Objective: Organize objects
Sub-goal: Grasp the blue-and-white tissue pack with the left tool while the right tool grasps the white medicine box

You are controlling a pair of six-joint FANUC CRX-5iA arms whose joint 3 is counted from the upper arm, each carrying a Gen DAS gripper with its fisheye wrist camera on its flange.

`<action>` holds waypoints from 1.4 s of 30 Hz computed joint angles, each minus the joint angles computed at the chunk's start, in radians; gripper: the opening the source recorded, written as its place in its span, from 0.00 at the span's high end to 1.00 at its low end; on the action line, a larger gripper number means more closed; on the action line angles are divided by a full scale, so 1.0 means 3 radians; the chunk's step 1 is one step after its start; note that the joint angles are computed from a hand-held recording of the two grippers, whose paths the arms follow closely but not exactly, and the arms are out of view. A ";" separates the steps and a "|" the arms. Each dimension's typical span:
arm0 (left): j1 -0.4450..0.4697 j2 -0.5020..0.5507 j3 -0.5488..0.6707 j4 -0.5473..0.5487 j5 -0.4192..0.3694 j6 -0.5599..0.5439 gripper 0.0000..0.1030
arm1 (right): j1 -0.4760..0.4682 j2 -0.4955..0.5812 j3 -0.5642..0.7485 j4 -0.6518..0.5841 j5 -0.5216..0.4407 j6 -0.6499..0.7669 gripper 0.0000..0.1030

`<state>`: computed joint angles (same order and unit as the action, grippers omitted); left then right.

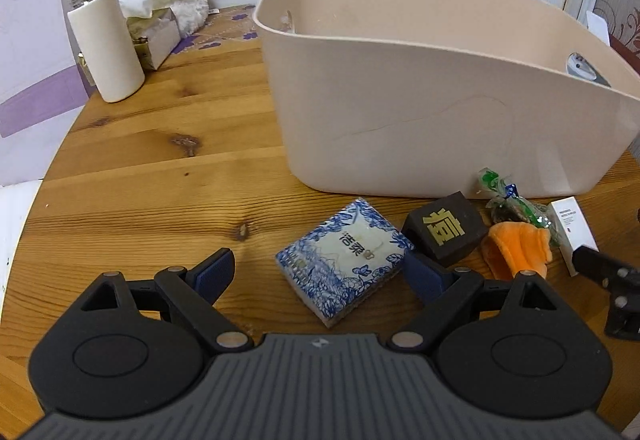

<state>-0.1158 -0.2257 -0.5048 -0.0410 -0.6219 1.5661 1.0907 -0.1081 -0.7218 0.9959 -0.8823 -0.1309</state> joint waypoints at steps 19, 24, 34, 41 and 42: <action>0.0147 0.0029 -0.0171 0.0460 0.0227 -0.0457 0.54 | -0.0061 -0.0002 -0.0061 0.0066 0.0334 -0.0088 0.53; 0.0218 -0.0054 -0.0271 0.0627 0.0210 -0.0585 0.54 | 0.0025 0.0003 -0.0023 0.0002 0.0226 -0.0026 0.72; 0.0343 -0.0450 -0.0595 0.1067 0.0257 -0.1047 0.54 | 0.0232 -0.0227 -0.0138 0.0129 -0.0017 -0.0264 0.73; 0.0373 -0.0764 -0.0706 0.1255 0.0248 -0.1236 0.54 | 0.0369 -0.0395 -0.0172 0.0340 -0.0279 -0.0366 0.73; 0.0376 -0.0804 -0.0712 0.1281 0.0247 -0.1261 0.54 | 0.0376 -0.0416 -0.0175 0.0381 -0.0310 -0.0381 0.73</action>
<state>-0.0031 -0.4668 -0.7184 0.3434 -0.5479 1.1878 1.2036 -0.2329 -0.7743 1.1103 -0.9753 -0.2451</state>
